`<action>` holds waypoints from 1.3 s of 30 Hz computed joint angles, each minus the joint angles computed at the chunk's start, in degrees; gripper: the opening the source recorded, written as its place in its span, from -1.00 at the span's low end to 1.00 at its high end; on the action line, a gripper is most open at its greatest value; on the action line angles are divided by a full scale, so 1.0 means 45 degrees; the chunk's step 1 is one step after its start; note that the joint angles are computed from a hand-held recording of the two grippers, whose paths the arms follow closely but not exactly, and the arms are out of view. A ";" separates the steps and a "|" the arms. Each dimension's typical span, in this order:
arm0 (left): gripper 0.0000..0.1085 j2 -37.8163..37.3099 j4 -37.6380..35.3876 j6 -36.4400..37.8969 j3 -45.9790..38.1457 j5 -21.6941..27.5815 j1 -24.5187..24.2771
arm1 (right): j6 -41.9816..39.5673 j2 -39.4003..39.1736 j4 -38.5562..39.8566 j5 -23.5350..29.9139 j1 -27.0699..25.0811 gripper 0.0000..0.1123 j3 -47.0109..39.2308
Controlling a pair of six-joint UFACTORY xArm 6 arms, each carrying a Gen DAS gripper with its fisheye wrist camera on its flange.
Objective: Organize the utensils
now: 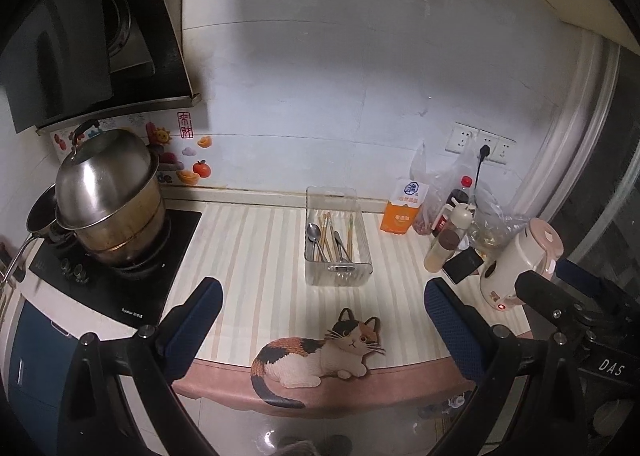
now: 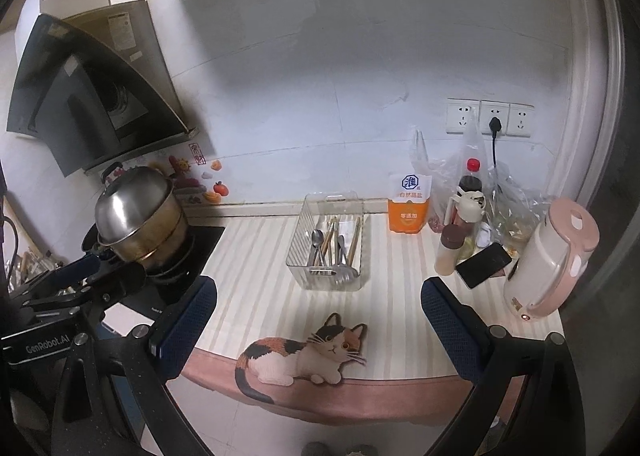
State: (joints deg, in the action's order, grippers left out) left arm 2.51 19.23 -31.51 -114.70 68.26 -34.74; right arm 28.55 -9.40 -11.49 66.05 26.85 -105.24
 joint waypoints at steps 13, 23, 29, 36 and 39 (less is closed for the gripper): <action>0.90 0.0215 -0.0035 -0.0276 -0.0026 0.0033 0.0175 | -0.0428 0.0202 0.0657 -0.0168 -0.0385 0.83 0.0054; 0.90 0.0384 -0.0050 -0.0177 -0.0229 0.0168 0.0234 | -0.0615 0.0670 0.0758 0.0038 -0.0390 0.83 -0.0328; 0.90 0.0462 -0.0129 -0.0117 -0.0300 0.0151 0.0268 | -0.0592 0.0662 0.0741 0.0052 -0.0399 0.83 -0.0300; 0.90 0.0412 -0.0212 0.0059 -0.0159 0.0084 0.0303 | -0.0587 0.0611 0.0810 -0.0068 -0.0482 0.83 -0.0097; 0.90 0.0381 -0.0263 0.0129 -0.0106 0.0046 0.0339 | -0.0591 0.0605 0.0766 -0.0093 -0.0474 0.83 -0.0053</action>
State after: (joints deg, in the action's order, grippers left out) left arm 4.23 18.05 -30.93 -115.18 68.47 -33.21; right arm 25.89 -6.68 -8.04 65.63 24.72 -105.48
